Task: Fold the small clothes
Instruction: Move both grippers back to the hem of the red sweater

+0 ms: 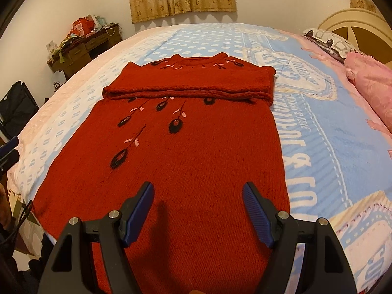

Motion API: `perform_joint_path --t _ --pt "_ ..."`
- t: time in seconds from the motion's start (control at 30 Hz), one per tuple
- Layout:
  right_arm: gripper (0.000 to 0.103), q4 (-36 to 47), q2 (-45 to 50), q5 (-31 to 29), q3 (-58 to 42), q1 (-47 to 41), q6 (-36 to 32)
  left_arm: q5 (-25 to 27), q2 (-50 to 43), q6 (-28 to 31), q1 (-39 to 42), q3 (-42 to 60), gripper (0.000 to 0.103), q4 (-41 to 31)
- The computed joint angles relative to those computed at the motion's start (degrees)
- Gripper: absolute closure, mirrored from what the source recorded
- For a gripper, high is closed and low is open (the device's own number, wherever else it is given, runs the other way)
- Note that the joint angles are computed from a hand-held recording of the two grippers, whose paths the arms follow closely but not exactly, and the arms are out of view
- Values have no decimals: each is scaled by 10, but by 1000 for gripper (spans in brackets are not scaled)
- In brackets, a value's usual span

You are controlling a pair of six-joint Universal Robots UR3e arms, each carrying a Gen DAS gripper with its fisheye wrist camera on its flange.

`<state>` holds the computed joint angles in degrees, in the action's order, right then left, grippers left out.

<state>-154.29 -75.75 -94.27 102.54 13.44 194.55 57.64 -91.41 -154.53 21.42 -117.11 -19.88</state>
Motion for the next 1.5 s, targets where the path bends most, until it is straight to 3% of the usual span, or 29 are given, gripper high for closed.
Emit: perform_joint_path --t 0.27,0.6,0.87,1.4,1.5 --pt "28 11 -21 -13 25 29 1 2 40 38 -1 -47 0 -34" --pt "28 7 -63 -31 76 46 5 34 34 39 -20 -64 0 -65" --pt "28 2 -93 -52 115 60 9 31 32 45 -18 -66 0 -107" --pt "28 -2 -222 -10 230 12 16 0 35 62 2 -66 0 -156" --pt "28 7 -237 -28 235 18 22 5 39 62 -2 -69 1 -154"
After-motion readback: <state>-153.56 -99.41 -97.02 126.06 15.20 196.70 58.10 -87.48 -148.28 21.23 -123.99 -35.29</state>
